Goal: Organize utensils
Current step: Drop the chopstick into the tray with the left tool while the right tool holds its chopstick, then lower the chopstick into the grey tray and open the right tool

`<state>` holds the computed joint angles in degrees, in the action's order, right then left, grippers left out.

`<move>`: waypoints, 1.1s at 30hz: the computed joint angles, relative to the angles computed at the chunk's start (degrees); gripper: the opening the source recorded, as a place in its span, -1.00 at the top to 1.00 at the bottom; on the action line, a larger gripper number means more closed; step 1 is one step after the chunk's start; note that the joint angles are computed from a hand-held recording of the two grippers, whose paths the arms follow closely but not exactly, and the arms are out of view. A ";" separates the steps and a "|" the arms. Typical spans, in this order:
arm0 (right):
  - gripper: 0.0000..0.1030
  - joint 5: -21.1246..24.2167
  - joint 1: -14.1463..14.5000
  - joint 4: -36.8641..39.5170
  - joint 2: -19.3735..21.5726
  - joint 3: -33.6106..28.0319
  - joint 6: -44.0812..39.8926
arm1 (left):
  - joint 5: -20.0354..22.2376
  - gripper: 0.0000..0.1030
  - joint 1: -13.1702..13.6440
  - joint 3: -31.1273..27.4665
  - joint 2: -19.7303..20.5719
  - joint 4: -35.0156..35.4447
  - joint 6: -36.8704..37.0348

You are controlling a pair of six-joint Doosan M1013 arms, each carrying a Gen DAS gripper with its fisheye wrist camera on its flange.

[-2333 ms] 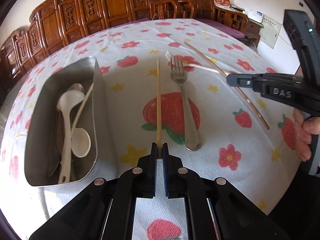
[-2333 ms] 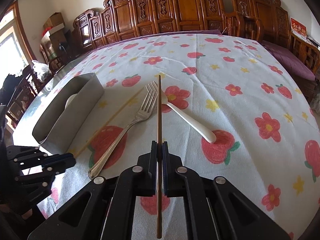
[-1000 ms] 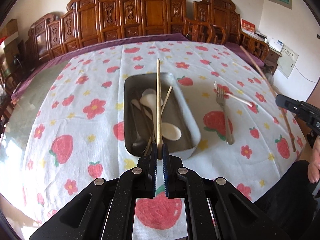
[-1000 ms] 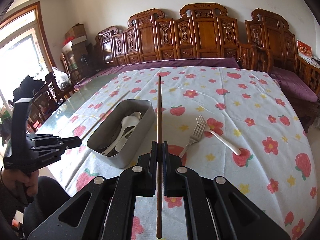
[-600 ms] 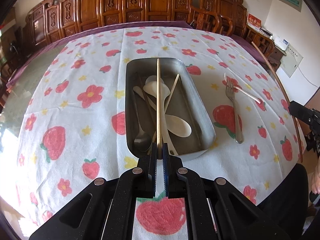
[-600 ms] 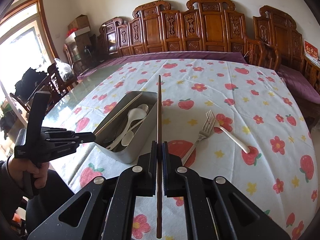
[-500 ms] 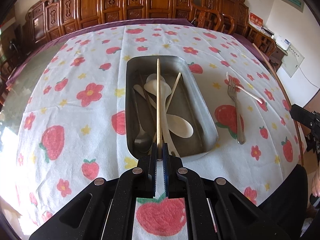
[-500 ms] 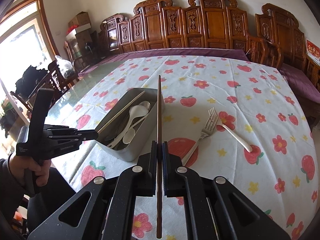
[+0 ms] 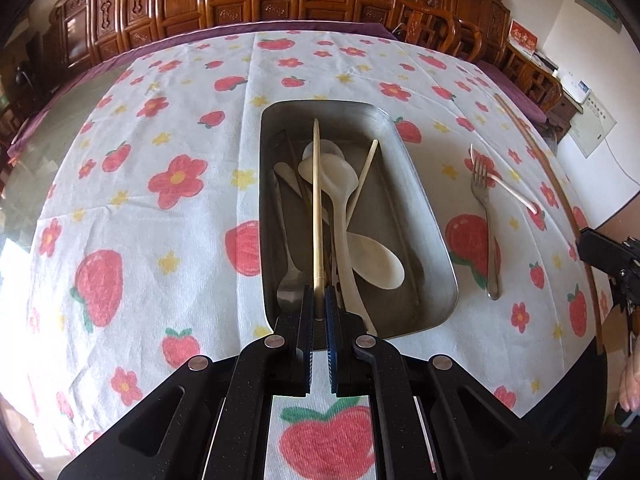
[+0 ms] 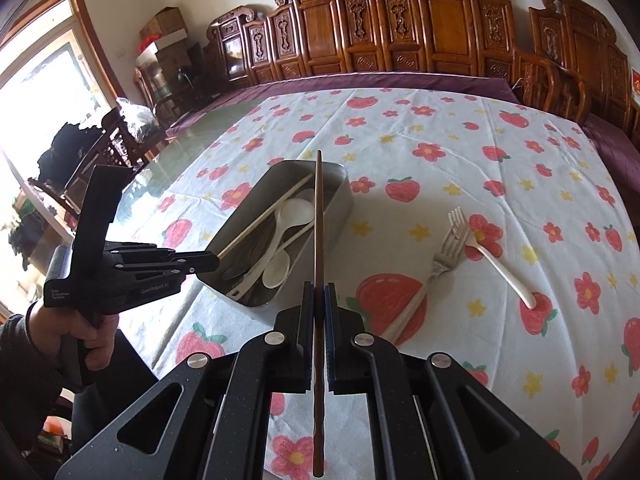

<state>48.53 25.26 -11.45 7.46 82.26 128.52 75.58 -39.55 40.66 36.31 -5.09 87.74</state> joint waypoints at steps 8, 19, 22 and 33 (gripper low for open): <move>0.88 -0.08 -0.50 4.35 2.61 -3.37 -5.14 | 0.70 0.55 0.90 -0.64 0.35 -2.60 0.54; 0.88 -0.73 -2.04 10.40 7.57 -8.08 -8.45 | -2.95 0.45 1.73 0.60 -2.11 -0.14 0.94; 0.88 -1.21 -2.52 11.43 9.28 -9.69 -7.94 | -3.82 0.45 1.96 1.07 -2.60 0.77 0.57; 0.88 0.34 -3.30 13.29 14.16 -13.54 -4.12 | -5.85 0.45 2.97 2.02 -3.53 2.56 -1.19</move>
<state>48.87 21.97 1.83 21.63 68.71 124.39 69.73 -36.58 42.68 32.79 -2.53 86.56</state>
